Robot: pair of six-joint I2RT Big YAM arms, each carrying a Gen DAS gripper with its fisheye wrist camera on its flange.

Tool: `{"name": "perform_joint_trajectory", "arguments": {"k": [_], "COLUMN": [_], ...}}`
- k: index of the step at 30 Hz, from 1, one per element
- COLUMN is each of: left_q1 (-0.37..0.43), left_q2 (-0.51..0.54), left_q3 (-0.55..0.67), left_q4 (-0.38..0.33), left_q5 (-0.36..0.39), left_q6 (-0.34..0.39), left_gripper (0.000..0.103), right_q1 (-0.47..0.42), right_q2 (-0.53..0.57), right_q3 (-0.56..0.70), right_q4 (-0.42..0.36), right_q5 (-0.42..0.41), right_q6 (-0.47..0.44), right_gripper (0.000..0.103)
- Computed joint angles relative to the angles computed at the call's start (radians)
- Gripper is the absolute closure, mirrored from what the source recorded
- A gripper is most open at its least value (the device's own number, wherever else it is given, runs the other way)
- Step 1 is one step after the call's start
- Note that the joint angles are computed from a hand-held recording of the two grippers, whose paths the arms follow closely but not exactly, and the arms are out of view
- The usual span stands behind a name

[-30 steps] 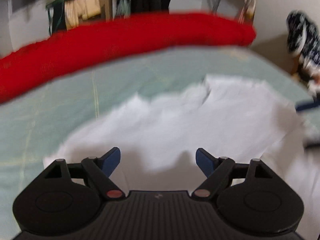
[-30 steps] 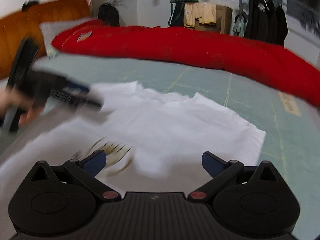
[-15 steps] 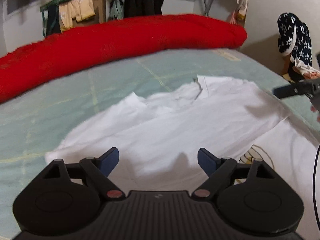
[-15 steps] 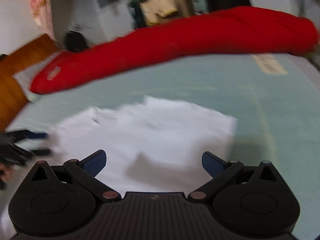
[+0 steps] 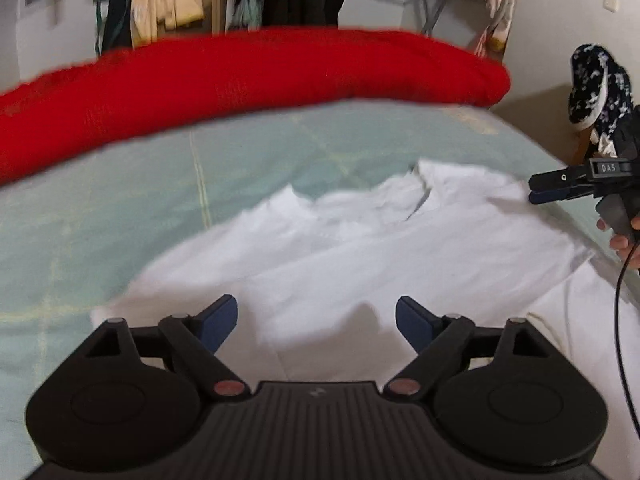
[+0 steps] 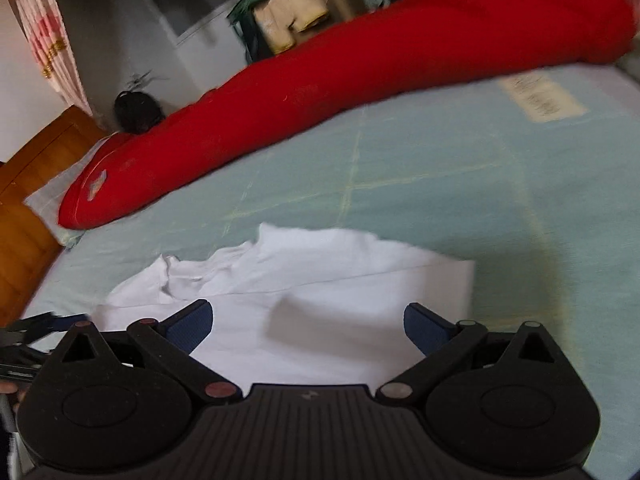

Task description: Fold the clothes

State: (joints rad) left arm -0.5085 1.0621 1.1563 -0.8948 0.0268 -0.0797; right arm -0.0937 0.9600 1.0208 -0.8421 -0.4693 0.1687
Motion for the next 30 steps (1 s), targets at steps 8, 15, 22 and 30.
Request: {"name": "perform_joint_trajectory", "arguments": {"k": [8, 15, 22, 30], "left_q1": [-0.033, -0.095, -0.135, -0.142], "left_q2": [-0.044, -0.135, -0.133, -0.131], "left_q3": [-0.014, -0.038, -0.048, -0.059], "left_q4": [-0.039, -0.095, -0.127, -0.102], "left_q5": [-0.148, -0.152, -0.195, -0.173], "left_q6": [0.013, 0.060, 0.032, 0.017], "left_gripper": [0.016, 0.016, 0.016, 0.016], "right_q1": [-0.053, 0.117, 0.190, 0.056], "right_q2": [-0.068, -0.280, -0.334, -0.380], "right_q3": [0.030, -0.051, -0.130, -0.198], "right_q4": [-0.123, -0.214, -0.170, -0.121], "right_q5": [0.108, 0.396, 0.651, 0.529], "right_q6": [-0.073, -0.318, -0.292, -0.143], "right_gripper": [0.000, 0.000, 0.000, 0.000]}}
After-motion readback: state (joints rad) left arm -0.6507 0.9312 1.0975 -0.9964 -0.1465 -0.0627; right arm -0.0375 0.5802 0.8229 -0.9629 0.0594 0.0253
